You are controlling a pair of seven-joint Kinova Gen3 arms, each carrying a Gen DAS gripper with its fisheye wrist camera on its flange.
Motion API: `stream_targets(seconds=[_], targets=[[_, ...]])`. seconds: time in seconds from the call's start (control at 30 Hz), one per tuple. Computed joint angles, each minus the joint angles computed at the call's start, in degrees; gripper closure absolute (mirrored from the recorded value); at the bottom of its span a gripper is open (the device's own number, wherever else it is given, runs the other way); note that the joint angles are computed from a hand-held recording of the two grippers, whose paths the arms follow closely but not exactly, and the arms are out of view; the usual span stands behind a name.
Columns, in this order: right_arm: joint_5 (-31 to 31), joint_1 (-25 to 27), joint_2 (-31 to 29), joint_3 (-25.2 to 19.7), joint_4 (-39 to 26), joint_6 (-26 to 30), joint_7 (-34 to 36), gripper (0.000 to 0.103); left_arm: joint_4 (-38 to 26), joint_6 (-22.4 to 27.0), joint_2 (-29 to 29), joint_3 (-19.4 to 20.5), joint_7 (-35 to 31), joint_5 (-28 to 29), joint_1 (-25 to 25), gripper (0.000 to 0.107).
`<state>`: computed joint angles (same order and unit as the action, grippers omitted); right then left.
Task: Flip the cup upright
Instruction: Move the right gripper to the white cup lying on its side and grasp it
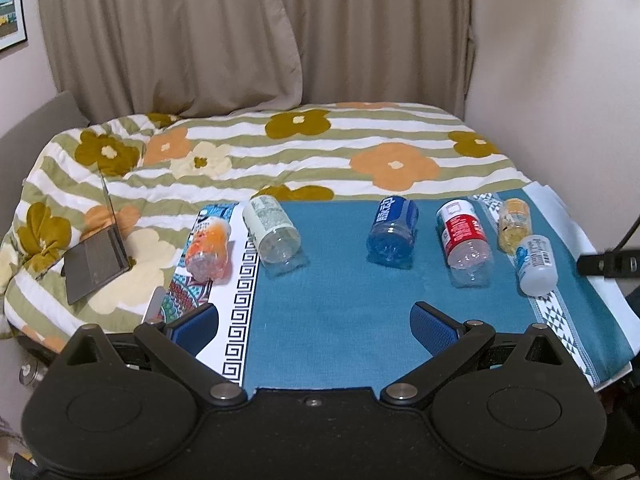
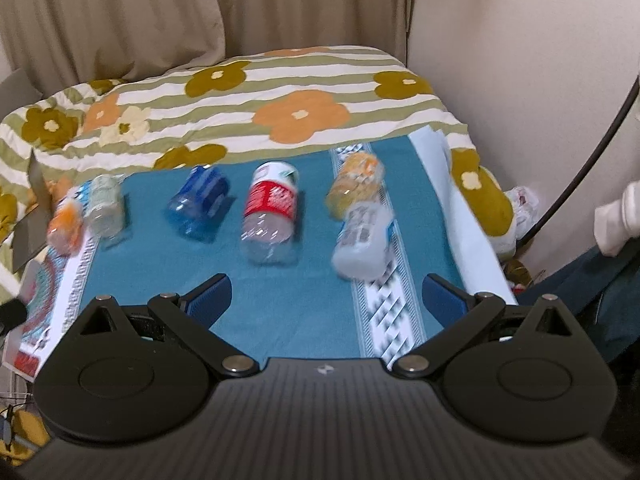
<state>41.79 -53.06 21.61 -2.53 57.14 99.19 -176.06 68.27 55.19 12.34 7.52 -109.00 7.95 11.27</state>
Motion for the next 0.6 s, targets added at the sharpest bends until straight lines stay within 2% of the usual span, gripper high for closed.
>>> stream_targets(seconds=[0.2,0.37,0.6], targets=[[-2.91,7.6,-3.39,-0.32,8.27,-7.03,2.85,0.0,-1.43,1.42,1.83,-0.83,7.04,-6.63,4.34,0.004],[-7.25,15.16,-6.04,-0.77,15.55,-16.35,4.31,0.0,-2.23,2.93,3.14,-1.38,13.32,-11.83,7.82,0.004],[-12.86,22.93,-7.07,-0.63,21.9,-26.58,7.53,0.0,-3.01,5.06,4.92,-1.74,19.65,-17.34,11.55,0.004]])
